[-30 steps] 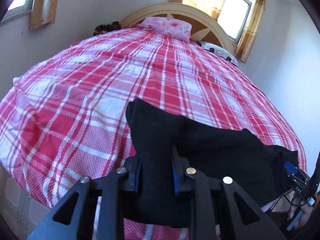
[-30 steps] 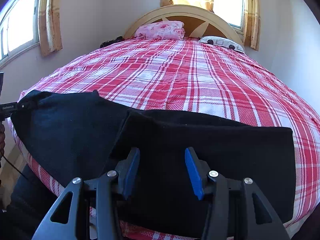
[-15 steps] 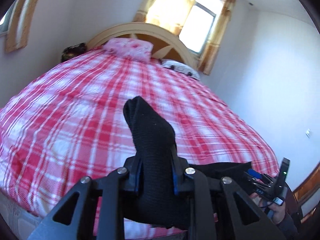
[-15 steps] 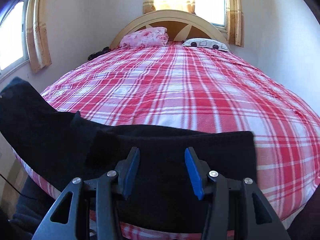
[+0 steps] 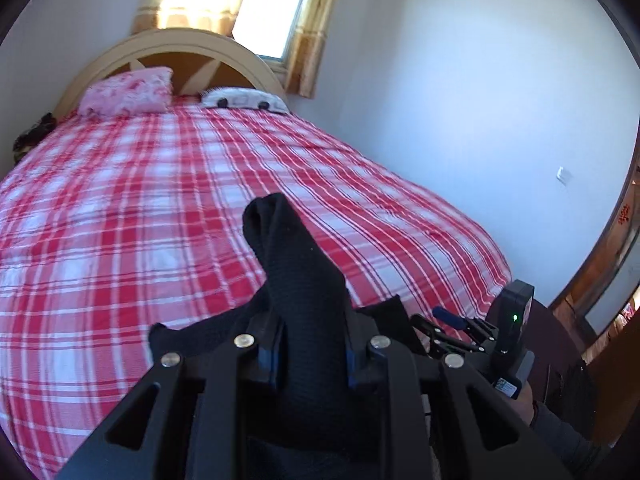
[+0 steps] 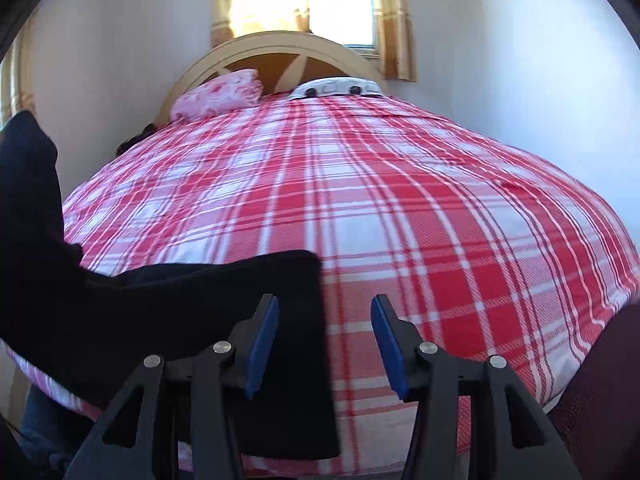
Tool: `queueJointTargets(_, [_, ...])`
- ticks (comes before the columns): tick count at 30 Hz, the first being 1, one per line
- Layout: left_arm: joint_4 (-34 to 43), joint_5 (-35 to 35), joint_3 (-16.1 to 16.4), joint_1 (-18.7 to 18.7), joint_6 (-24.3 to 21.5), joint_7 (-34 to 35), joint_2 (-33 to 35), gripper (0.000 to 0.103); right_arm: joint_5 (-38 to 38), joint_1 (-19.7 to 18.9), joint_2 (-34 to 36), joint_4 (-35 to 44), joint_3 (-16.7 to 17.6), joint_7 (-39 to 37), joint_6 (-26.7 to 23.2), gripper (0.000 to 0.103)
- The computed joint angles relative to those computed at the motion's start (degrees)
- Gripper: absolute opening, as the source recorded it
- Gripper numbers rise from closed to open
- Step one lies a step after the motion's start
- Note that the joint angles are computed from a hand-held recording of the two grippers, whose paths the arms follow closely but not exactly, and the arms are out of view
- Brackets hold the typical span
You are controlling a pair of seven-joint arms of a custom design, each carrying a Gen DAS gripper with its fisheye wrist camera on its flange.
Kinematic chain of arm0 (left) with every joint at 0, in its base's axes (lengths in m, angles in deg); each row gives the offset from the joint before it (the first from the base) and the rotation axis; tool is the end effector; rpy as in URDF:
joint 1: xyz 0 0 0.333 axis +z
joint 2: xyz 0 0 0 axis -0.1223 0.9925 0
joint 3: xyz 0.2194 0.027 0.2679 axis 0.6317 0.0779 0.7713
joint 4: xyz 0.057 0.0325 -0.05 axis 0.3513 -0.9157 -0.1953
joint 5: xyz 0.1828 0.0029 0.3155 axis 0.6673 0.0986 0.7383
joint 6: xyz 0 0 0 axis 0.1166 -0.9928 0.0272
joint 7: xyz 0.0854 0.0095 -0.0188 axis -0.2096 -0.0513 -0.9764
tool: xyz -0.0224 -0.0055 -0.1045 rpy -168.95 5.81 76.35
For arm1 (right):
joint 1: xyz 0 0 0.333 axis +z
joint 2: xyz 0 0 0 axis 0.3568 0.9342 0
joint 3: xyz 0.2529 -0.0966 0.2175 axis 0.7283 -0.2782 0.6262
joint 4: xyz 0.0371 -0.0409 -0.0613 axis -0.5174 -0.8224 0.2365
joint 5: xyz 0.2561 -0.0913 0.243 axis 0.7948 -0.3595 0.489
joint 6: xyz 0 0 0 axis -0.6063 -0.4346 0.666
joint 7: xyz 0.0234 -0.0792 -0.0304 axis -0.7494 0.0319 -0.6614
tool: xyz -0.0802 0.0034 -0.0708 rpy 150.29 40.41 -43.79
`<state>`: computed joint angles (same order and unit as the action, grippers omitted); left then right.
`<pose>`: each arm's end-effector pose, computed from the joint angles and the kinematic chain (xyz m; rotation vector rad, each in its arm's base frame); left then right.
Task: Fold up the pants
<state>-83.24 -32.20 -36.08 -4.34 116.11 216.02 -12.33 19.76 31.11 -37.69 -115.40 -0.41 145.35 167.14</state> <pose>0.7052 -0.1348 0.5028 -1.2983 2.3367 -1.3889 0.5917 -0.0433 0.4387 -1.4988 1.8931 -0.8186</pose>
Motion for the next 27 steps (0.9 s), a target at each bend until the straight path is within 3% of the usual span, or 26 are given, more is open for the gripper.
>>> queueJointTargets(3, [0.75,2.86,-0.02,-2.64,0.85,-1.44,1.49,0.023,2.2,-5.13,0.5,-0.48,4.2,2.19,1.48,0.05])
queueJointTargets(5, [1.91,5.5,0.06,-4.52,1.0,-2.92,3.04,0.023,3.83,-2.84,1.03,-0.58,1.6,2.69,2.17,0.05])
queueJointTargets(9, [2.73,12.29,0.91,-8.41,3.28,-5.5,5.3,0.028,5.32,-5.07,1.08,-1.07,3.53,3.07,3.59,0.05])
queueJointTargets(12, [3.08,16.65,0.75,-9.51,0.78,-7.57,6.51,0.045,6.61,-5.16,1.36,-1.25,3.33,2.74,4.3,0.051])
queueJointTargets(14, [1.16,17.91,0.15,-9.42,0.02,-6.98,5.53,0.067,7.54,-5.38,1.64,-1.22,3.28,2.69,4.44,0.051])
queueJointTargets(17, [-4.78,12.38,-3.96,-6.0,4.77,0.98,1.95,0.078,7.51,-8.94,1.52,-1.36,6.23,3.67,4.58,0.051])
queueJointTargets(20, [-8.59,6.1,-5.37,-3.61,9.54,7.53,-0.78,0.094,4.07,-18.68,1.19,-1.49,14.94,7.12,5.23,0.051])
queueJointTargets(21, [-9.45,3.57,-5.84,-2.59,10.92,9.71,-1.36,0.095,2.46,-20.33,0.86,-1.83,16.08,9.06,5.89,0.051])
queueJointTargets(22, [-10.28,0.64,-6.23,-1.45,12.63,11.95,-1.88,0.096,2.62,-19.97,0.13,-2.89,15.44,10.02,7.91,0.051])
queueJointTargets(24, [-12.07,-4.74,-6.47,0.45,15.94,15.79,-2.83,0.098,9.56,-14.11,-2.14,-5.52,10.96,5.3,12.79,0.051])
queueJointTargets(25, [-12.27,-7.05,-6.58,0.97,17.64,18.08,-2.56,0.1,8.29,-12.6,-3.07,-6.46,9.66,5.7,16.04,0.052])
queueJointTargets(27, [-13.45,-11.04,-6.49,1.38,22.88,22.06,-2.23,0.1,1.29,-14.73,-4.72,-7.51,12.17,7.12,21.58,0.063])
